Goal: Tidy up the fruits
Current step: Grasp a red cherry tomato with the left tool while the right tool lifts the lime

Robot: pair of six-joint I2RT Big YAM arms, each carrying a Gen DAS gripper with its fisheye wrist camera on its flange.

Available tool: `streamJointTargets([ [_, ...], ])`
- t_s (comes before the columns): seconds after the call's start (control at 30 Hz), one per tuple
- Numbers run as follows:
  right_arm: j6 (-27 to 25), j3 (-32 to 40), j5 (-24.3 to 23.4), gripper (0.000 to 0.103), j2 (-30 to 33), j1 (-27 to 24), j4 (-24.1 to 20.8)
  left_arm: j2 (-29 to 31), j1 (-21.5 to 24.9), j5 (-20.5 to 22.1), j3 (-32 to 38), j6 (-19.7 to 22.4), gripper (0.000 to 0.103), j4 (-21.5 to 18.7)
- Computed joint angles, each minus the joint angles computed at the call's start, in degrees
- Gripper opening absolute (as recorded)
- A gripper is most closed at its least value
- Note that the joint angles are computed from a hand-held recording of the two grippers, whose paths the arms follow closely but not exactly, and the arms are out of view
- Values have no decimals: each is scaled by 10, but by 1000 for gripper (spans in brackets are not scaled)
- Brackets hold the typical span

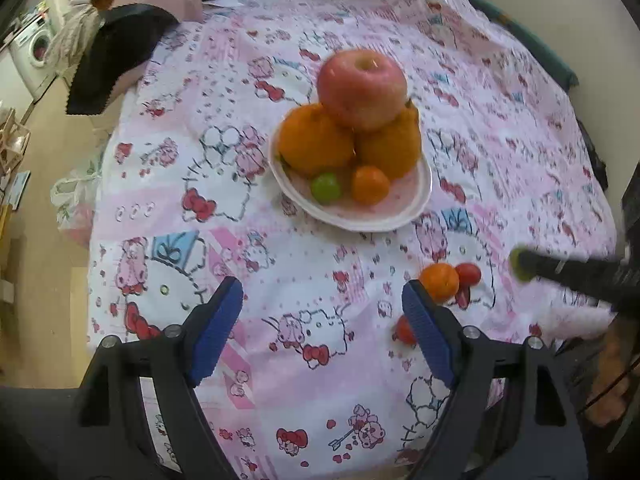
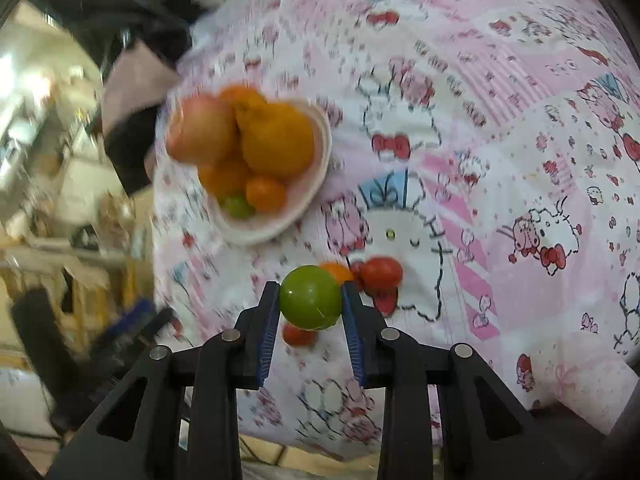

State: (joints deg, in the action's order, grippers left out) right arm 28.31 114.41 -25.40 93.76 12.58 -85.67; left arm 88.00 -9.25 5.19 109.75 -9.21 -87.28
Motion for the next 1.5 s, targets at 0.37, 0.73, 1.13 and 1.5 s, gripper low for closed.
streamJointTargets([
  [0.37,48,-19,-48,33,-9,-26,41,44,-59,51,-19,93,71,-65],
  [0.73,40,-50,-58,33,-26,-41,44,75,-91,47,-20,136,27,-63],
  [1.13,26,-32,-42,33,-14,-26,34,45,-77,27,-25,89,27,-16],
  [1.5,17,-22,-30,33,-11,-10,31,10,-39,-37,-49,30,27,16],
])
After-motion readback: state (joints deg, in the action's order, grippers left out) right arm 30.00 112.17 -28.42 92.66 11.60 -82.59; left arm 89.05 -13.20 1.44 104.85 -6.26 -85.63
